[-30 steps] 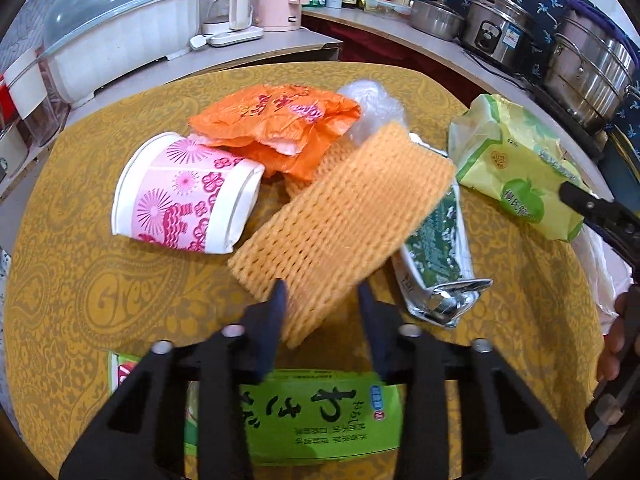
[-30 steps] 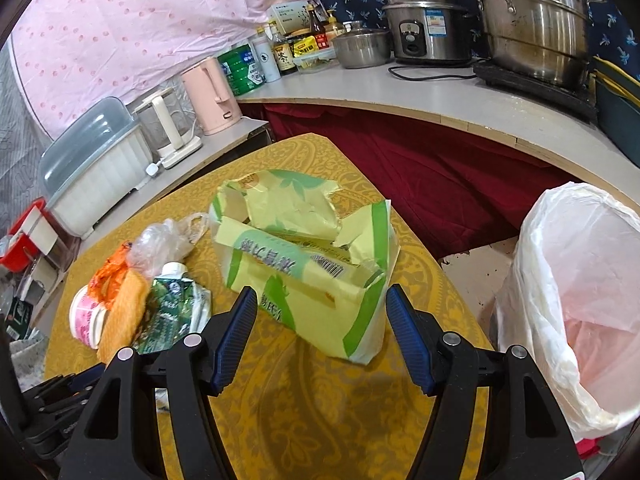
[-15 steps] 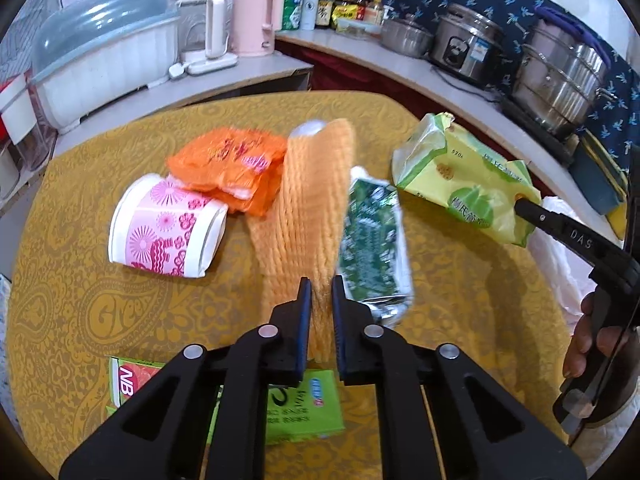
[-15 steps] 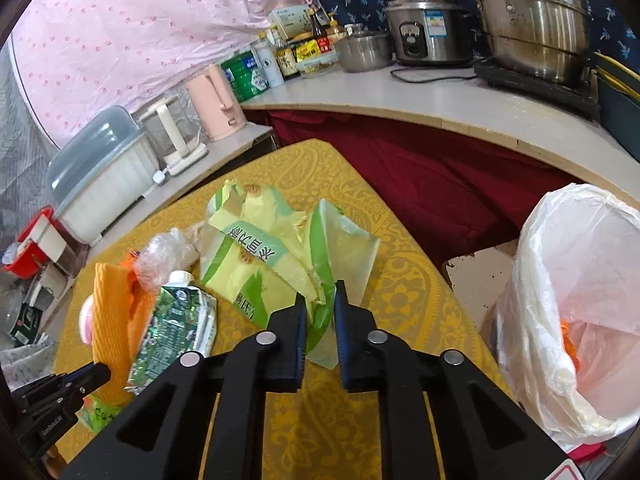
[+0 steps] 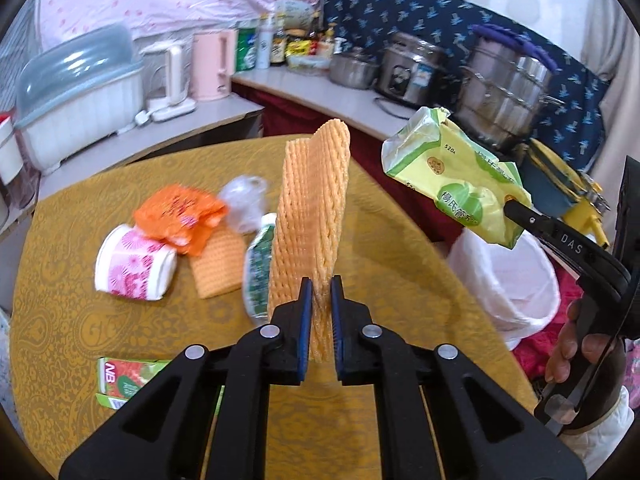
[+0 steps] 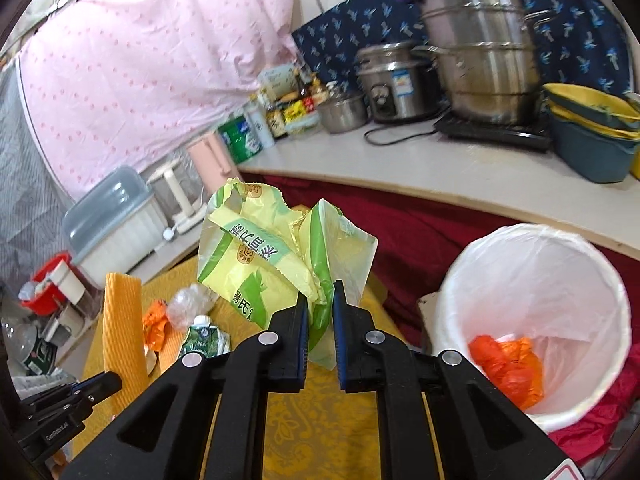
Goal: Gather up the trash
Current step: 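Grasp the orange foam net with the left gripper while the right grasps the snack bag, then carry the held foam net and yellow-green snack bag over the white trash bin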
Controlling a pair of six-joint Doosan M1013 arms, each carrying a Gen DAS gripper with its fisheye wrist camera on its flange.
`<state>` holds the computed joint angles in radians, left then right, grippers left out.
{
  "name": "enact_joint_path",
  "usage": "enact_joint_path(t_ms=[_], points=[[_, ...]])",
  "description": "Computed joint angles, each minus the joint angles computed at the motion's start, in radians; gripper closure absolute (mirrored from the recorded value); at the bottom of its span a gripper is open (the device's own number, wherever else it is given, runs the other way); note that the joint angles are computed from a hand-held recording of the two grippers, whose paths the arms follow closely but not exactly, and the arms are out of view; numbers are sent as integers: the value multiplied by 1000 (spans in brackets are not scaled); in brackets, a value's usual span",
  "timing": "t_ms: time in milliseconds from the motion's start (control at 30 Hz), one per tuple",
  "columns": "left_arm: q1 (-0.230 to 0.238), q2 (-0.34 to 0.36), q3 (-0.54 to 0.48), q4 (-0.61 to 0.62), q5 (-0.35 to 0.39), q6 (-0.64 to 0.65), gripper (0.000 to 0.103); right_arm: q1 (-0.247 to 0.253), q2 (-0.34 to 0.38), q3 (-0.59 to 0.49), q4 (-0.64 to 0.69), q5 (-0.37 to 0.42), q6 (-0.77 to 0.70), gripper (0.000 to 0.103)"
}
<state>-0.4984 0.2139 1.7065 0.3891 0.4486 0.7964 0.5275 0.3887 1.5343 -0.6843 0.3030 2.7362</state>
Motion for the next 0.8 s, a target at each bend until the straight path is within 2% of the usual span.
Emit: enact_joint_path(t_ms=[367, 667, 800], points=[[-86, 23, -67, -38, -24, 91, 94, -35, -127, 146, -356, 27, 390, 93], [-158, 76, -145, -141, -31, 243, 94, -83, -204, 258, -510, 65, 601, 93], [-180, 103, -182, -205, -27, 326, 94, -106, -229, 298, -540, 80, 665, 93]])
